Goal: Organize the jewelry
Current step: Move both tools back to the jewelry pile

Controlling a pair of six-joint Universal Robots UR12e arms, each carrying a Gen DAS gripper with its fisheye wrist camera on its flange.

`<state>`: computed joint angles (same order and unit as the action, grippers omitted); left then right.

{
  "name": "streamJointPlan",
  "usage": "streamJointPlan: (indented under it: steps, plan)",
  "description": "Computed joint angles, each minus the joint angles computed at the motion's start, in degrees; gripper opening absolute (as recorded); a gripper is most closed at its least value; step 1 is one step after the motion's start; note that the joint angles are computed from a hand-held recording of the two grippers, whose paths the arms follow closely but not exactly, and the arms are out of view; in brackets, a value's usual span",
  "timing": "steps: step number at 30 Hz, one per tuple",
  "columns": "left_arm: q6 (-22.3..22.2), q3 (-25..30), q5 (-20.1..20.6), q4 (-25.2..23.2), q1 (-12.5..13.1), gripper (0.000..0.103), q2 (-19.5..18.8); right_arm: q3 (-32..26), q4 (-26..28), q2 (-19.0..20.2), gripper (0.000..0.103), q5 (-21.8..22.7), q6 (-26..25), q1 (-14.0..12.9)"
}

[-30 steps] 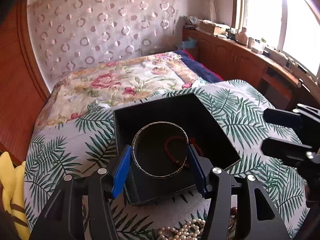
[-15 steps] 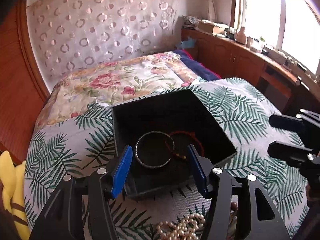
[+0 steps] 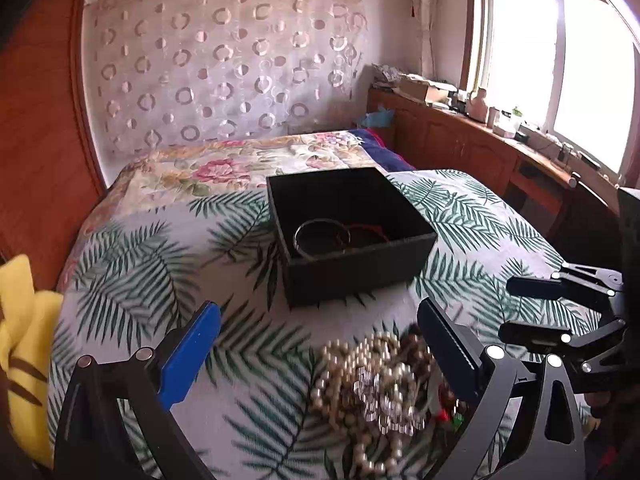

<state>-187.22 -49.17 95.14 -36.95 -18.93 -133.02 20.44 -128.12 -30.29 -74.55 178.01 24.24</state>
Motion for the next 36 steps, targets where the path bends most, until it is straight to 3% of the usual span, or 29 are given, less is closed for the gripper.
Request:
streamJointPlan:
  steps: [5,12,17,27,36]
  plan:
    - [-0.7,-5.9,0.3,2.5,0.0,0.095,2.9,3.6,-0.2,-1.8,0.072,0.5,-1.9,0.7]
    - [-2.2,-10.6,-0.4,3.8,0.5,0.095,5.4,3.7,2.3,-2.0,0.073,-0.1,-3.7,1.3]
    - [-3.0,-12.3,-0.6,4.2,0.6,0.095,6.4,0.9,4.7,-0.6,0.073,-0.5,-4.7,1.7]
    - [-2.3,-13.2,-0.8,4.0,0.4,0.095,6.8,-11.1,12.0,5.4,0.074,-5.2,-5.0,2.9]
    - [-2.1,-13.7,-0.6,4.3,0.3,0.095,7.0,2.6,2.7,-1.5,0.073,-4.1,-5.8,2.7]
